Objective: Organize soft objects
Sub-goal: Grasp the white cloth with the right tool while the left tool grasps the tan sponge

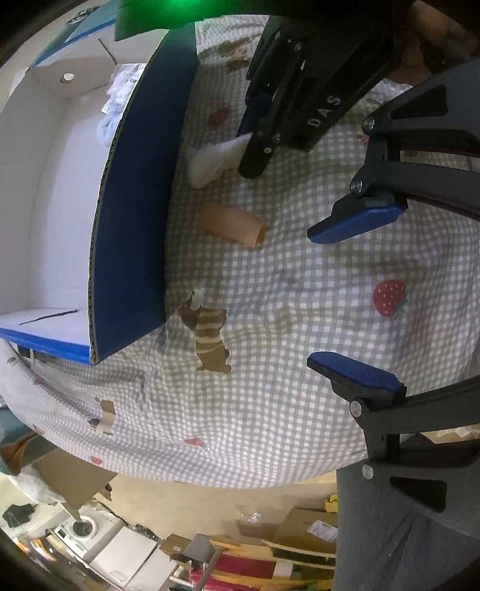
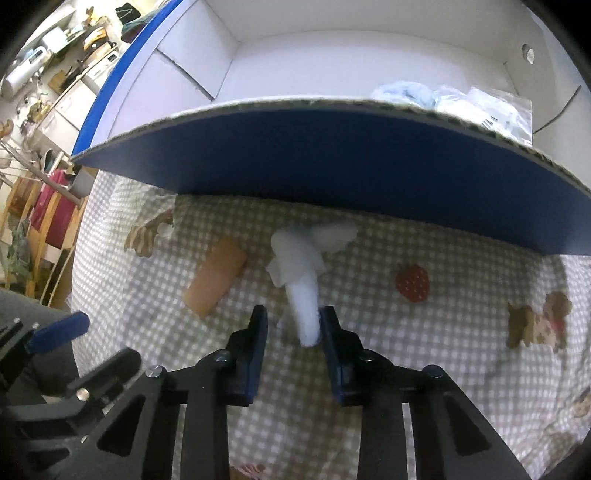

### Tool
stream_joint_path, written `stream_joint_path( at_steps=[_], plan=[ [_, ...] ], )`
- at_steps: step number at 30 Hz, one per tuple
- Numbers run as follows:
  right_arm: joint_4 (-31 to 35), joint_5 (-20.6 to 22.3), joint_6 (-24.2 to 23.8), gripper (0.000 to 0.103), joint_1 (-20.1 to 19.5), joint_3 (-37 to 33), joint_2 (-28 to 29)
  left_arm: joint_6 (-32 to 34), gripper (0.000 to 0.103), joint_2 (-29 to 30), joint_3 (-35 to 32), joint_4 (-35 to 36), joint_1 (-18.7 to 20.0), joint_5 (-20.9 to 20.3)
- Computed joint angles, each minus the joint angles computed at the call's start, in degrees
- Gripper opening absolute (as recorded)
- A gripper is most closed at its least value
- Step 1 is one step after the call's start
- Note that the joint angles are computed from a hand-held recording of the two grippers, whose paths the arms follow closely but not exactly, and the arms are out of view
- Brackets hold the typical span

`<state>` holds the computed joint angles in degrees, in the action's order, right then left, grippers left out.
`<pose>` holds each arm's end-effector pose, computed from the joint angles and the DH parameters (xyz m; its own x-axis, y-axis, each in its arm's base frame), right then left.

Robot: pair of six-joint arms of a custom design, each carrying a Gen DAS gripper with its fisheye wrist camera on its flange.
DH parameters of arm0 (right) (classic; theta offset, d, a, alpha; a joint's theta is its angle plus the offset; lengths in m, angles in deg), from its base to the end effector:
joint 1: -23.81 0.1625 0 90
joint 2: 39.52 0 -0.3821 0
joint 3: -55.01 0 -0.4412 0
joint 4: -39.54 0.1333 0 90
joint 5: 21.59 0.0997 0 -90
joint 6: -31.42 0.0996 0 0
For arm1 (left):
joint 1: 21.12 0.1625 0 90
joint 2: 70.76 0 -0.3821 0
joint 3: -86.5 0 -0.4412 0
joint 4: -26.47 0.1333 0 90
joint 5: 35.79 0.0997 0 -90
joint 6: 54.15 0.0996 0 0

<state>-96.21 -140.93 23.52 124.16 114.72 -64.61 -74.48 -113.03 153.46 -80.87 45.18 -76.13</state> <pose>0.2311 -0.7951 0.0079 -0.8420 -0.1956 0.5027 -0.2948 0.9473 -0.1251 -0.1196 -0.7930 0.1585 -0.6576 0.0122 -0.7533 0.1815 0.9730 -0.1427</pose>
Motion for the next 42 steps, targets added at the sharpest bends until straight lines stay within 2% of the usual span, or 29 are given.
stream_joint_path(
  at_steps=[1,2,8,13,17,20,27,30,33,35,36,39,42],
  plan=[
    [0.01,0.65,-0.01,0.010,-0.09,-0.17,0.03,0.17,0.058,0.10,-0.18,-0.09,0.12,-0.42],
    [0.54,0.97,0.10,0.008,-0.17,-0.75,0.12,0.14,0.058,0.19,-0.31,-0.07,0.21,-0.85],
    [-0.44,2.82,-0.36,0.007,-0.31,2.26,-3.09,-0.29,0.058,0.54,-0.98,-0.40,0.49,-1.92],
    [-2.06,4.22,1.74,0.006,0.00,7.27,-7.95,-1.13,0.058,0.77,-1.80,-0.41,0.86,-2.17],
    [-3.45,5.42,2.43,0.006,-0.05,12.46,-12.88,2.45,0.057,0.62,-1.46,-4.34,1.09,-5.50],
    [-5.17,6.17,2.85,0.006,-0.33,15.70,-15.48,4.56,0.057,1.44,-2.01,-4.96,0.86,-5.52],
    [-6.11,5.60,5.27,0.006,-0.89,14.82,-14.24,8.37,0.055,8.78,-11.18,-2.95,1.23,-5.11],
    [-6.14,5.27,5.20,0.006,-1.06,14.04,-13.22,10.14,0.048,12.89,-16.37,-1.36,1.62,-5.68],
    [-6.02,5.11,5.98,0.006,-1.28,13.58,-12.88,12.67,0.036,15.76,-18.98,-2.30,1.85,-4.54],
    [-6.09,4.76,6.43,0.006,-1.24,12.84,-12.16,12.66,0.036,17.40,-21.09,-0.71,2.13,-4.38],
    [-6.15,4.79,6.68,0.006,-1.28,12.84,-12.14,12.65,0.032,17.87,-21.66,-0.49,2.22,-4.24],
    [-6.37,5.04,6.86,0.006,-1.45,13.18,-12.53,13.08,0.010,18.91,-22.93,-0.06,2.21,-2.73],
    [-6.66,5.08,6.59,0.006,-1.38,13.73,-12.88,13.86,0.005,18.07,-21.55,-2.66,1.95,-2.19]
  ],
)
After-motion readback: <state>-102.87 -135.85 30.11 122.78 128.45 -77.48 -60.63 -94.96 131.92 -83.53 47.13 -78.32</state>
